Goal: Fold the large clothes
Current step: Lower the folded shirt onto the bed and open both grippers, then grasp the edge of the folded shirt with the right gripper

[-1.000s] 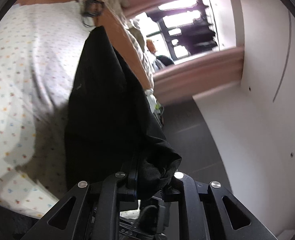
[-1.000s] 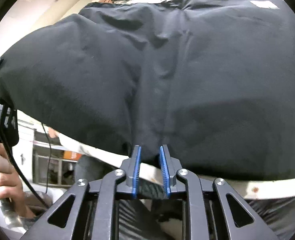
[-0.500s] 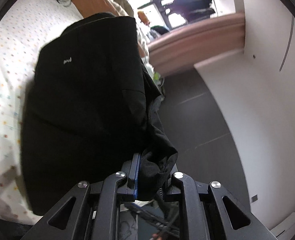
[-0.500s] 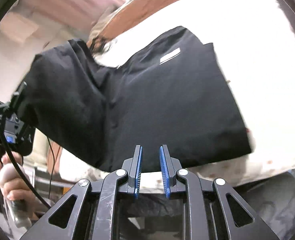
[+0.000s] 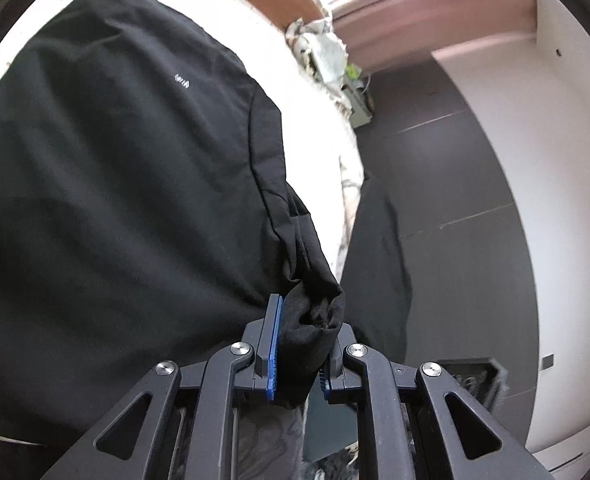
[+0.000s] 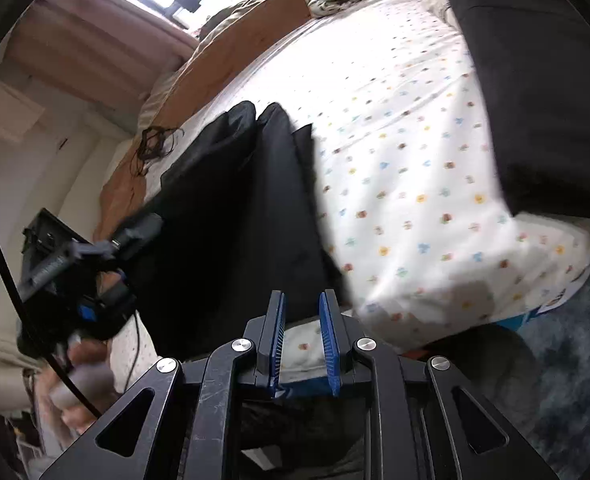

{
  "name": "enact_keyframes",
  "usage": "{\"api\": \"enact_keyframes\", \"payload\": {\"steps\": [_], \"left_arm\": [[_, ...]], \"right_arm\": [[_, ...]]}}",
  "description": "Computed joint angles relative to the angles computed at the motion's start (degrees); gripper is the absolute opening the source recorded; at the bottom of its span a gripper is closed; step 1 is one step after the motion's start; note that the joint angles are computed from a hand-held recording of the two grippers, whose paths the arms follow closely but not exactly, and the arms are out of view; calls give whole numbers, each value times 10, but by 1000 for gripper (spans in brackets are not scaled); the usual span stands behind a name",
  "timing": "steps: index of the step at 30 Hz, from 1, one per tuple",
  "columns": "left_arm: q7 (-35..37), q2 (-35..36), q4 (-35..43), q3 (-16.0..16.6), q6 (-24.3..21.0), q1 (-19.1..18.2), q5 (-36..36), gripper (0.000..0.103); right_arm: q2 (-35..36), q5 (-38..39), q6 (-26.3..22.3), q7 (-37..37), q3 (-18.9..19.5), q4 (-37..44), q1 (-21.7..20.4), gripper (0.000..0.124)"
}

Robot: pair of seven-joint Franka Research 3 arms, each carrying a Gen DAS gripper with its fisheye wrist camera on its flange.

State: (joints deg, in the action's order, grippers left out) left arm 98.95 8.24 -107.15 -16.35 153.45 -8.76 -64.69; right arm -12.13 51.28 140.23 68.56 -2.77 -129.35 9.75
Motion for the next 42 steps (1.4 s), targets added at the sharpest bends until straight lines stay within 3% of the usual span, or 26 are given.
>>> {"api": "enact_keyframes", "payload": {"steps": [4,6,7,8,11,13,18,24,28,30,31,37,42], "left_arm": [[-11,-2,-2,0,4,-5,30,17],[-9,-3,1,1,-10,-1,34,23],[-21,0,9,1,-17,-3,43,32],[-19,2,15,0,-33,1,35,48],[10,-2,20,-1,-63,14,-24,81],[15,-18,6,4,-41,10,-30,87],[15,-71,-53,28,6,4,-22,88],[-44,-131,-138,65,53,-3,51,88],[-89,-155,-184,84,71,-7,106,88],[-111,-160,-200,91,76,-8,137,88],[-120,-161,-204,94,77,-10,148,88],[-149,-157,-217,103,71,-17,192,87],[-149,-147,-217,105,61,-22,205,76]], "right_arm": [[-6,-4,1,6,-1,-2,-2,22],[-9,0,0,1,-2,-2,0,28],[-10,4,1,-3,-2,-2,2,37],[-11,8,3,-7,-1,-2,4,48],[-14,36,3,-31,-6,-3,10,65],[-14,58,1,-44,-7,1,14,65],[-1,85,-5,-62,-3,17,21,66],[38,103,-16,-66,11,48,26,66],[62,100,1,-63,26,63,31,65],[70,90,11,-59,32,67,33,42],[72,83,14,-57,34,69,33,21],[47,226,-21,-191,12,46,27,13],[47,281,-65,-217,-3,24,9,12]]}}
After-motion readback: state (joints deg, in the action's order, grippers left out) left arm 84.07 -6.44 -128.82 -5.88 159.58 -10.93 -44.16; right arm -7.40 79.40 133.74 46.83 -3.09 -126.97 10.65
